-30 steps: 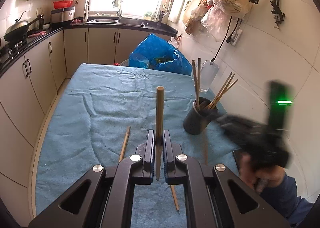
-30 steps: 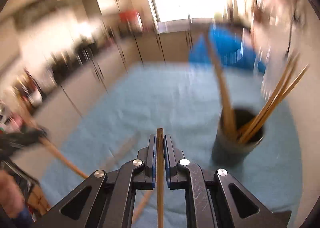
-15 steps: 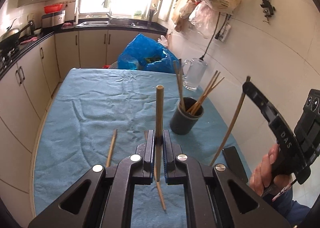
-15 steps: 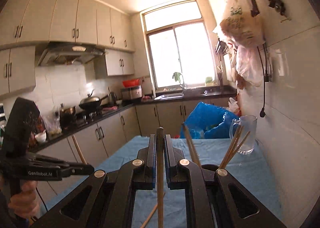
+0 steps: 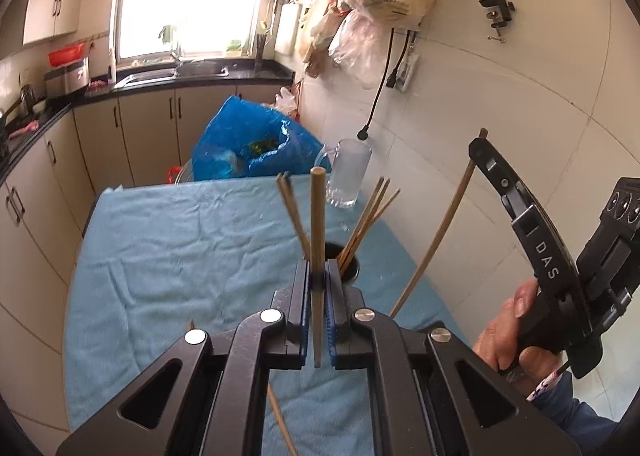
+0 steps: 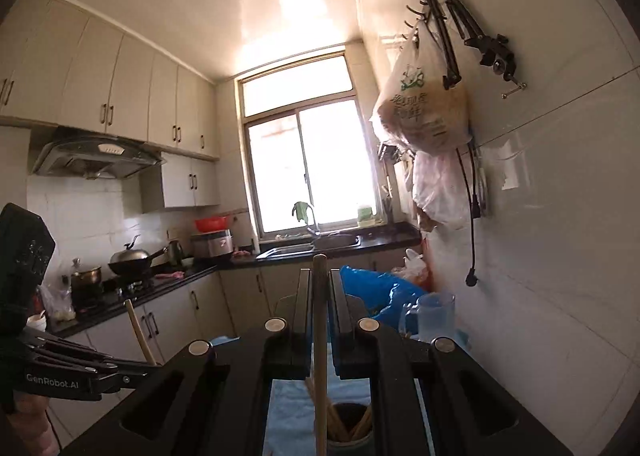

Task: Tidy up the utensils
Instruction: 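Lower both chopsticks into the grey cup and open both grippers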

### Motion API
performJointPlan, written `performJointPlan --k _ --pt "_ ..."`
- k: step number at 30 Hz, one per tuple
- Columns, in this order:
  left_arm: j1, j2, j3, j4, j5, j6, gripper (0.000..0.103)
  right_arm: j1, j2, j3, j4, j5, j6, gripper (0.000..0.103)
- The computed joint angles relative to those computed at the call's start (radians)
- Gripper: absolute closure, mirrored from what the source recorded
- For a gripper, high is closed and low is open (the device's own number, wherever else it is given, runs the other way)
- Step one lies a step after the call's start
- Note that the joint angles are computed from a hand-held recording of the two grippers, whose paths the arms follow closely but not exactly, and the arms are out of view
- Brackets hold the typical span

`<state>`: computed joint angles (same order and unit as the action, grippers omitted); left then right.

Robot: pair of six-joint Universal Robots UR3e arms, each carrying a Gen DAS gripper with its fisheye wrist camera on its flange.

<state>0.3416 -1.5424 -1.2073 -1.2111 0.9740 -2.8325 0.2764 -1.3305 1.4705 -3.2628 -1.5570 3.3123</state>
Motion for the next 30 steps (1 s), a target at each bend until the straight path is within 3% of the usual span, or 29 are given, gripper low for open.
performJointPlan --k 17,24,30 --pt "-0.203 -0.536 0.745 -0.064 0.122 -0.156 0.096 -0.055 0.288 -0.427 0.120 -0.042 0.010 0.095" --pt "-0.231 -0.663 0.849 -0.078 0.162 -0.170 0.096 -0.050 0.397 -0.532 0.147 -0.046 0.003 0.095" --pt "-0.223 -0.667 0.775 -0.058 0.159 -0.160 0.096 -0.048 0.459 -0.590 0.170 -0.041 -0.008 0.095"
